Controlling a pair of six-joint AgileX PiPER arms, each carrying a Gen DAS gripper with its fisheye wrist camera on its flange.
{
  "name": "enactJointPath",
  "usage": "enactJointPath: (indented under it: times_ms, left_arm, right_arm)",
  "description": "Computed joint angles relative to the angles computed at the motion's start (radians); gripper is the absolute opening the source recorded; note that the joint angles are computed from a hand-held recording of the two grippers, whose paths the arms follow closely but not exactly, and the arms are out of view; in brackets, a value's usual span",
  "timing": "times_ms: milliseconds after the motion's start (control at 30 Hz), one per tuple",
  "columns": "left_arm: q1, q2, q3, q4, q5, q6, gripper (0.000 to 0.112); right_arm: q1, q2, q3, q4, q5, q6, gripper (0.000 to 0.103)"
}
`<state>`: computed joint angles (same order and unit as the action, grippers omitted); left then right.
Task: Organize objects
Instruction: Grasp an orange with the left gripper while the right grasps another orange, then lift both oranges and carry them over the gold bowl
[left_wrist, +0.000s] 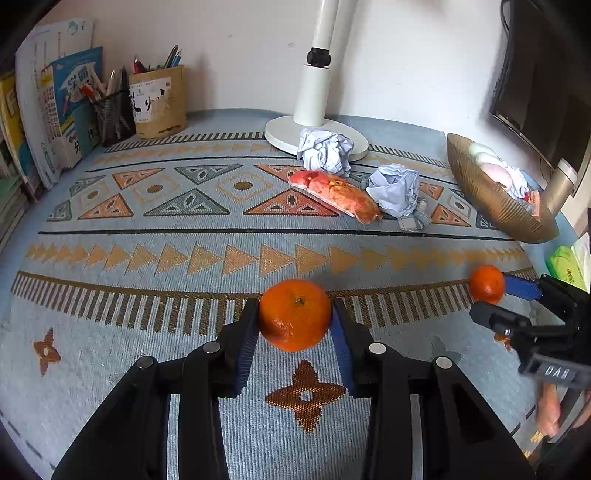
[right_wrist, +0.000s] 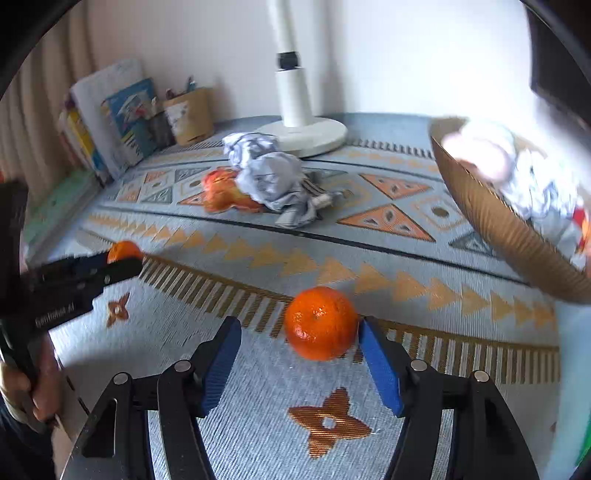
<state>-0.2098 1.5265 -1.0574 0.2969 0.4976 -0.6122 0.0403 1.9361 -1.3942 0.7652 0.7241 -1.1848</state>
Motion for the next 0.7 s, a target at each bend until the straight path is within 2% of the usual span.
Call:
enactJointPath:
  times_ms: [100, 167, 200, 233, 267, 333, 533, 633, 700]
  left_arm:
    - [0.005, -0.008, 0.010, -0.010, -0.014, 0.009, 0.035]
    - [0.002, -0.011, 0.014, -0.004, -0.018, 0.006, 0.035]
    - [0.002, -0.012, 0.015, -0.002, -0.018, 0.007, 0.035]
    - [-0.001, -0.011, 0.014, 0.005, -0.016, 0.004, 0.035]
    - [-0.004, -0.009, 0.013, 0.010, -0.013, 0.002, 0.035]
    - [-0.017, -0.003, 0.005, 0.032, -0.002, -0.023, 0.035]
    - [-0.039, 0.003, -0.002, 0.097, 0.021, -0.073, 0.035]
    - [-0.064, 0.011, -0.018, 0.170, 0.057, -0.135, 0.035]
    - [-0.068, 0.007, -0.026, 0.138, 0.042, -0.117, 0.035]
  right_arm:
    - [0.023, -0.011, 0.021, -0.035, -0.068, 0.031, 0.064]
    - [0.021, -0.008, 0.015, -0.040, -0.078, 0.052, 0.064]
    - [0.016, -0.004, 0.009, -0.035, -0.077, 0.058, 0.061]
    - [0.011, 0.000, 0.002, -0.027, -0.070, 0.056, 0.051]
    - [0.007, 0.005, -0.004, -0.021, -0.061, 0.053, 0.046]
    - [0.011, 0.005, -0.002, -0.035, -0.071, 0.064, 0.041]
    - [0.021, -0.019, 0.036, -0.017, -0.106, 0.024, 0.039]
    - [0.004, -0.039, 0.063, 0.064, -0.107, -0.057, 0.039]
    - [-0.027, -0.051, 0.072, 0.151, -0.072, -0.129, 0.038]
